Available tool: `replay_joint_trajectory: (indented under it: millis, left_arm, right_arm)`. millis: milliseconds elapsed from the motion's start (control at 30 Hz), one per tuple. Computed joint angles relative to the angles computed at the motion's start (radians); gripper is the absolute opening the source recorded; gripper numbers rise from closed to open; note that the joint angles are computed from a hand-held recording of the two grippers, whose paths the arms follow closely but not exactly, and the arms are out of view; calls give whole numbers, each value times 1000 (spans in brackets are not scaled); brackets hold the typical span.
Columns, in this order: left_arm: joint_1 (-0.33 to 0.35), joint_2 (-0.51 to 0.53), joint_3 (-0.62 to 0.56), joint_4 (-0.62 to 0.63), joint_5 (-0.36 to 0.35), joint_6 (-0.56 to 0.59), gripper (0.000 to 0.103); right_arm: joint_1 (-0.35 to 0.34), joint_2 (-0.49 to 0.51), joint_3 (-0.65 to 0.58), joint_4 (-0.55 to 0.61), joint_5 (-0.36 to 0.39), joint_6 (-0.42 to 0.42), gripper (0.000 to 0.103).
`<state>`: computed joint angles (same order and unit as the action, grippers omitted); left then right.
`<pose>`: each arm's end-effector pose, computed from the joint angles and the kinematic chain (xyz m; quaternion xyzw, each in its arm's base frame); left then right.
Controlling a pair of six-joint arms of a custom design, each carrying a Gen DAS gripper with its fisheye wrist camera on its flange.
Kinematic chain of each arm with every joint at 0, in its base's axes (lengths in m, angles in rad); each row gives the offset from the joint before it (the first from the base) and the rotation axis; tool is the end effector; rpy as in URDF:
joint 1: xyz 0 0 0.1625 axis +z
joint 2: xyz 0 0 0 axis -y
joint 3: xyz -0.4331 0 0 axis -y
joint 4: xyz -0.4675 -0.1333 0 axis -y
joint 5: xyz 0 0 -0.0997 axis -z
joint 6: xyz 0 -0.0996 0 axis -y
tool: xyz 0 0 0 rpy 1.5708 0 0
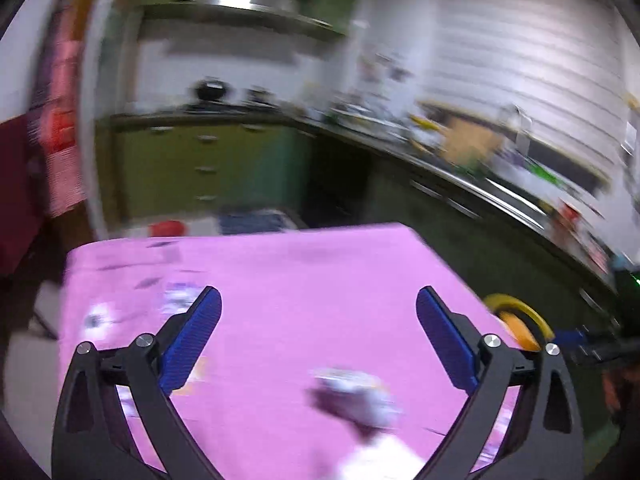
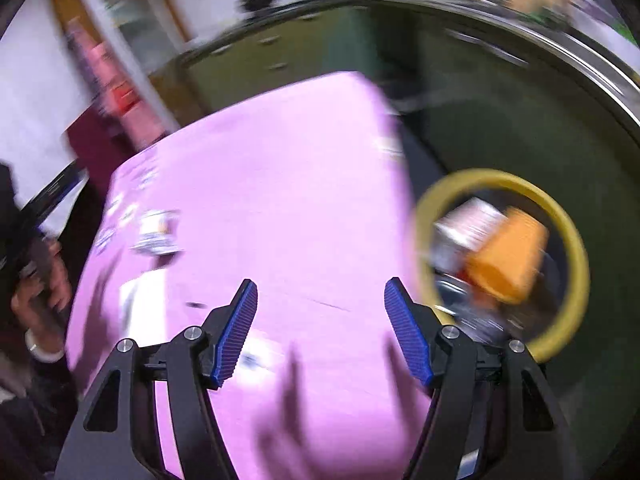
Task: Collect trash
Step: 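Grasp the crumpled snack wrapper on the tablecloth with the right gripper, then carry the snack wrapper over the bin and open the right gripper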
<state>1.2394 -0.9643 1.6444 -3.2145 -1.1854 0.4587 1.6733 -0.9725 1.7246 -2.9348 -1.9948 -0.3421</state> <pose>-0.0803 -0.7582 0.2536 0.2528 0.8369 -0.4431 0.1983 0.1654 -0.7059 0.1839 0.1437 -0.9232 0.2684 0.2344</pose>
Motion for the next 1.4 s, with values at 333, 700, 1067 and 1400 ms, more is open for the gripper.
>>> replay_joint_trajectory:
  millis: [333, 700, 1067, 1400]
  left_arm:
    - [50, 2, -29, -8, 36, -55, 94]
    - [56, -4, -15, -5, 27, -58, 95]
    - [55, -8, -10, 8, 15, -70, 96]
    - [53, -3, -11, 35, 9, -75, 96]
  right_arm:
    - [90, 293, -323, 278, 91, -88, 66]
    - [107, 498, -618, 530, 22, -39, 47]
    - [112, 497, -580, 447, 5, -86, 30]
    - [97, 324, -379, 268, 32, -82, 30]
